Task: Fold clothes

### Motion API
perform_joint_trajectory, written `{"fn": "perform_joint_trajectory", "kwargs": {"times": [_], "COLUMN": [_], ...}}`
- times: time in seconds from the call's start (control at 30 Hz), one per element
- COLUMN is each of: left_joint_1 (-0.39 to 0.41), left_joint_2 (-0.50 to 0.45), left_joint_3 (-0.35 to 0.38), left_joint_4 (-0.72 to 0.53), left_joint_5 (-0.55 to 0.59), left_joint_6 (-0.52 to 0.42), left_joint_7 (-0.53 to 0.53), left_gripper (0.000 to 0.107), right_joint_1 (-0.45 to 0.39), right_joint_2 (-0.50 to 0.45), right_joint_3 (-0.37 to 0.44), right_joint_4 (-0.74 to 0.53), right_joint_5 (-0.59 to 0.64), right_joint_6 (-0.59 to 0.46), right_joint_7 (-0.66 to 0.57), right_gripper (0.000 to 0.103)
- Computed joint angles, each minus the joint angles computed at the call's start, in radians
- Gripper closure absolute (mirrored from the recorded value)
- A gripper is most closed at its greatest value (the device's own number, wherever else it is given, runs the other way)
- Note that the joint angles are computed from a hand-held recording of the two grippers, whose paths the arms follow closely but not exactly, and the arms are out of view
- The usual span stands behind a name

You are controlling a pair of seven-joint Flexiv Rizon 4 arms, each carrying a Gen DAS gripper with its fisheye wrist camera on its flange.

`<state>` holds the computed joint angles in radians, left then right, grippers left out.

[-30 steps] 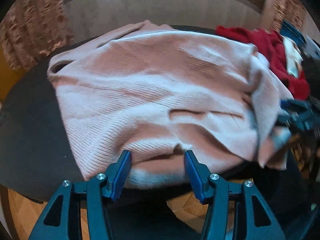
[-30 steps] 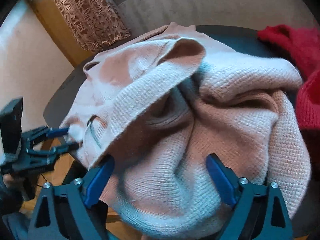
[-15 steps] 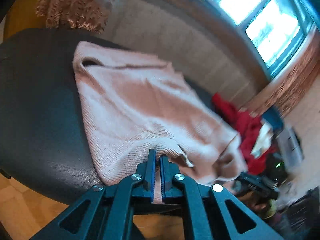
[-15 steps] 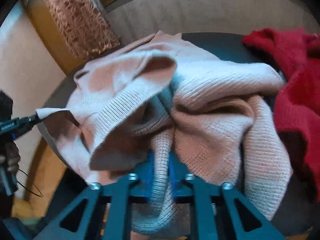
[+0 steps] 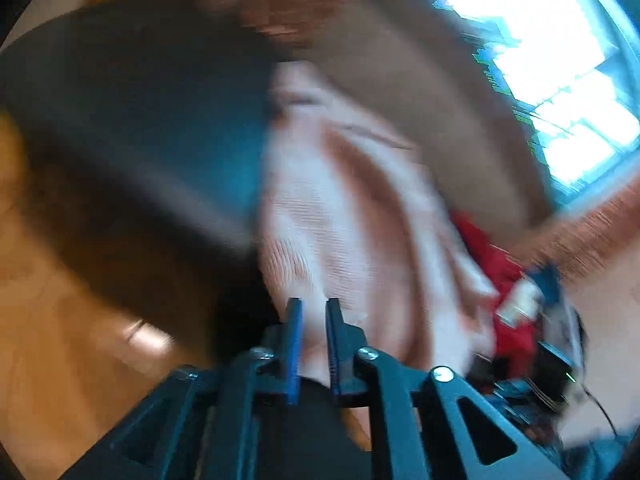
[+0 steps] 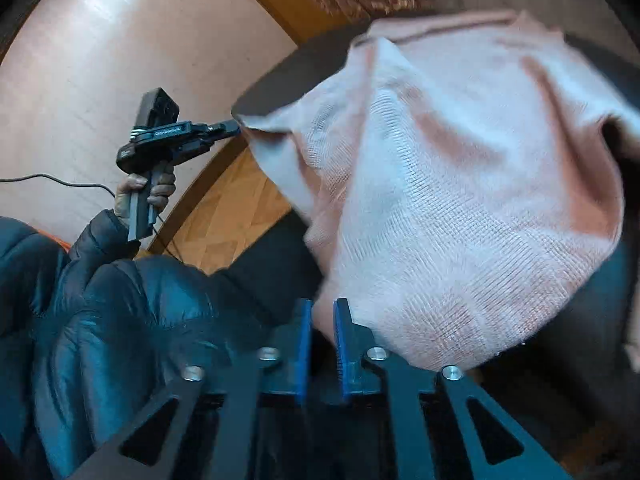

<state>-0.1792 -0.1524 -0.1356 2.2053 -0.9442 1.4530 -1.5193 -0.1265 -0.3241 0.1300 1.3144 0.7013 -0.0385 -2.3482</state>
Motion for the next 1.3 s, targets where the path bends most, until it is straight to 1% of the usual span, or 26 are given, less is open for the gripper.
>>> {"fn": "perform_joint_trajectory", "kwargs": {"times": [0.03,0.07,0.1,0.17,0.2,0.3,0.4,0.47,0.5,0.6,0.67,0.7,0.73,0.77,0.8,0.83,0.9,0.93,0.97,1.0,1.03,1.07,1.13,1.17,1.23,1.3], "left_joint_1": [-0.021,-0.022,-0.017,-0.002,-0.003,-0.003,-0.054,-0.097,-0.093,-0.113,-0.124,-0.128,-0.119,-0.119,-0.120,-0.123,-0.120,-0.118,-0.127,-0.133,-0.124,-0.101,-0.057,-0.050,-0.044,-0.039], "left_joint_2": [-0.005,-0.008,-0.014,-0.037,-0.058,-0.161,-0.277,-0.356,-0.373,-0.420,-0.417,-0.414,-0.403,-0.386,-0.369,-0.358,-0.332,-0.322,-0.319,-0.320,-0.315,-0.299,-0.255,-0.239,-0.222,-0.233], "left_joint_3": [0.078,0.124,0.138,0.117,0.112,0.072,0.116,0.161,0.154,0.176,0.200,0.210,0.207,0.219,0.234,0.246,0.260,0.264,0.276,0.282,0.278,0.263,0.227,0.218,0.204,0.185], "left_joint_4": [-0.003,-0.006,-0.027,-0.073,-0.113,-0.280,-0.489,-0.631,-0.663,-0.754,-0.756,-0.753,-0.741,-0.728,-0.716,-0.711,-0.690,-0.684,-0.696,-0.703,-0.690,-0.651,-0.556,-0.535,-0.521,-0.546], "left_joint_5": [0.163,0.287,0.372,0.438,0.492,0.595,0.746,0.836,0.855,0.930,0.977,1.002,1.002,1.016,1.038,1.064,1.111,1.133,1.174,1.207,1.209,1.182,1.121,1.116,1.121,1.119], "left_joint_6": [-0.030,-0.056,-0.074,-0.077,-0.085,-0.122,-0.234,-0.325,-0.354,-0.457,-0.510,-0.535,-0.552,-0.576,-0.604,-0.632,-0.683,-0.720,-0.789,-0.850,-0.884,-0.869,-0.754,-0.702,-0.616,-0.533], "left_joint_7": [-0.162,-0.287,-0.346,-0.337,-0.341,-0.286,-0.295,-0.320,-0.310,-0.303,-0.321,-0.331,-0.339,-0.365,-0.396,-0.427,-0.479,-0.501,-0.533,-0.558,-0.578,-0.597,-0.628,-0.640,-0.653,-0.636], "left_gripper": [0.094,0.094,0.093,0.084,0.084,0.081,0.081,0.081,0.081,0.081,0.079,0.079,0.079,0.082,0.083,0.083,0.083,0.083,0.083,0.083,0.086,0.087,0.087,0.086,0.085,0.081], "right_joint_1": [0.003,0.006,0.008,0.012,0.018,0.036,0.080,0.101,0.111,0.111,0.102,0.074,0.065,0.056,0.037,0.019,-0.013,-0.022,-0.031,-0.011,0.007,0.022,0.068,0.090,0.111,0.134], "right_joint_2": [-0.011,-0.021,-0.028,-0.041,-0.049,-0.073,-0.123,-0.174,-0.201,-0.264,-0.309,-0.332,-0.346,-0.362,-0.387,-0.413,-0.465,-0.478,-0.491,-0.498,-0.505,-0.502,-0.512,-0.518,-0.527,-0.539], "right_joint_3": [-0.004,-0.007,-0.009,-0.009,-0.005,0.010,0.021,0.027,0.027,0.033,0.036,0.054,0.059,0.063,0.078,0.092,0.116,0.123,0.128,0.114,0.101,0.093,0.058,0.041,0.022,-0.009], "right_joint_4": [-0.008,-0.016,-0.021,-0.033,-0.043,-0.075,-0.117,-0.151,-0.167,-0.199,-0.224,-0.243,-0.255,-0.268,-0.294,-0.321,-0.380,-0.400,-0.422,-0.436,-0.450,-0.442,-0.447,-0.450,-0.443,-0.439], "right_joint_5": [0.000,0.001,0.001,-0.001,0.000,-0.001,-0.019,-0.041,-0.057,-0.079,-0.087,-0.056,-0.062,-0.068,-0.059,-0.051,-0.035,-0.043,-0.050,-0.089,-0.128,-0.162,-0.262,-0.313,-0.402,-0.475], "right_joint_6": [0.000,0.001,0.024,0.069,0.100,0.194,0.332,0.396,0.431,0.508,0.555,0.579,0.596,0.613,0.612,0.610,0.604,0.602,0.599,0.612,0.626,0.650,0.699,0.725,0.770,0.813], "right_joint_7": [0.031,0.061,0.079,0.115,0.124,0.152,0.222,0.294,0.333,0.424,0.479,0.483,0.497,0.511,0.516,0.522,0.534,0.518,0.502,0.486,0.470,0.447,0.405,0.385,0.321,0.272], "right_gripper": [0.058,0.053,0.052,0.051,0.049,0.045,0.042,0.042,0.042,0.042,0.050,0.057,0.071,0.079,0.099,0.103,0.103,0.103,0.103,0.103,0.103,0.103,0.103,0.103,0.103,0.103]}}
